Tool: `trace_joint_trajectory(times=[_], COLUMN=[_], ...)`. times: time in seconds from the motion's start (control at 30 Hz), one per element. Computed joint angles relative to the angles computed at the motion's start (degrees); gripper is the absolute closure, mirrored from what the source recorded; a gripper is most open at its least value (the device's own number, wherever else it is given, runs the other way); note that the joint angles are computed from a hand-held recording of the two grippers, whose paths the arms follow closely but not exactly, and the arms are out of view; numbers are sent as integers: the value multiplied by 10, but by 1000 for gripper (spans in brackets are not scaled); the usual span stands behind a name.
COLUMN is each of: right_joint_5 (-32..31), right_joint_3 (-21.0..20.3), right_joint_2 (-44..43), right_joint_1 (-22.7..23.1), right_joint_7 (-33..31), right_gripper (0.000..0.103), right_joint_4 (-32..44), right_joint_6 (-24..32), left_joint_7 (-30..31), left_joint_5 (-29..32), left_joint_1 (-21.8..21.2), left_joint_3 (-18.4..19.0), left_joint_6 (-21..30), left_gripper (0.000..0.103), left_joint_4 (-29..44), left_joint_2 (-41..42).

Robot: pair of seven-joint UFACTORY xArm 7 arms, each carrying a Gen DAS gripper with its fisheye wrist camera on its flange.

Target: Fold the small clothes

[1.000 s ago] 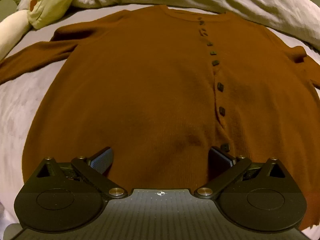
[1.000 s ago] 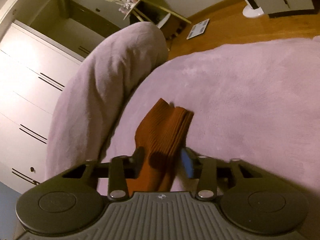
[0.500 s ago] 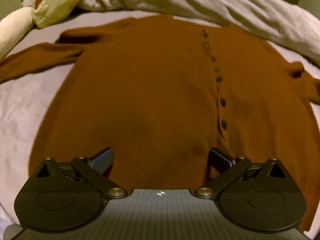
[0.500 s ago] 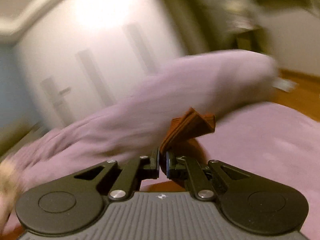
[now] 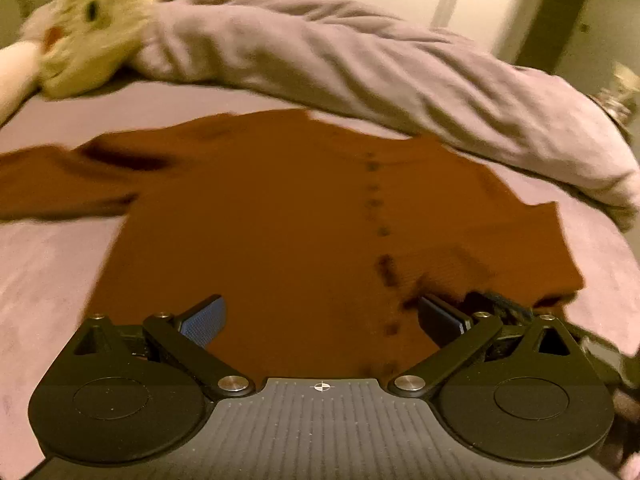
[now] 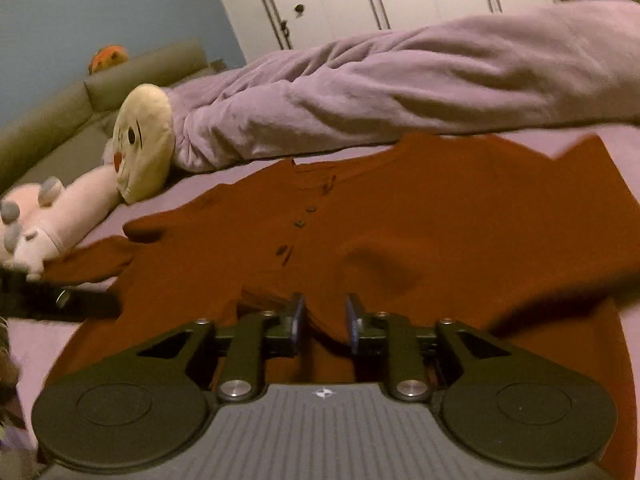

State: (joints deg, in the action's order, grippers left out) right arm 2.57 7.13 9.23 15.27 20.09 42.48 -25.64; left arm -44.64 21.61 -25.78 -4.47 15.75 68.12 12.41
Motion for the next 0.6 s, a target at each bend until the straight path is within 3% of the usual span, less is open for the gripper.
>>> trace_joint_trajectory(times=[0.03,0.1,0.17,0.23,0.33,0.43,0.5,0.6], right_joint_5=[19,122,191,187,120,48,34,24], right_joint_3=[-15,-44,-5,-1,-15,-23,-21,-18], right_joint_2=[-15,-60,-80,-103,-113,-93,-85,-68], right_joint_1=[16,73,44,31,4,-20,-28,-33], right_joint_7=[-1,-50,-76,-45,39,105,112,119], right_gripper=[79,75,75,74,74,74,72,71], right_joint_4=[-21,-68,-101,-144,-186,-185,-183,-167], right_joint_6=[-13,-30,-51,-66,-83,-108,-120,-124], left_joint_7=[28,96,164,191,220,260,269,268], left_joint_5=[-30,-115,-207,-255,-319,-379,-397,-432], left_joint_1=[11,40,77,86,97,114,107,99], left_joint_3=[-17,-61,-116,-138,-164,-194,-188,-180], left_joint_6=[-9,-23,-31,-20,-8,-16,-13,12], left_gripper=[0,0,0,0,0,4,5,21], left_joint_4=[14,49,83,118,150,154,155,174], left_joint_2=[15,54,92,125,157,169,170,180])
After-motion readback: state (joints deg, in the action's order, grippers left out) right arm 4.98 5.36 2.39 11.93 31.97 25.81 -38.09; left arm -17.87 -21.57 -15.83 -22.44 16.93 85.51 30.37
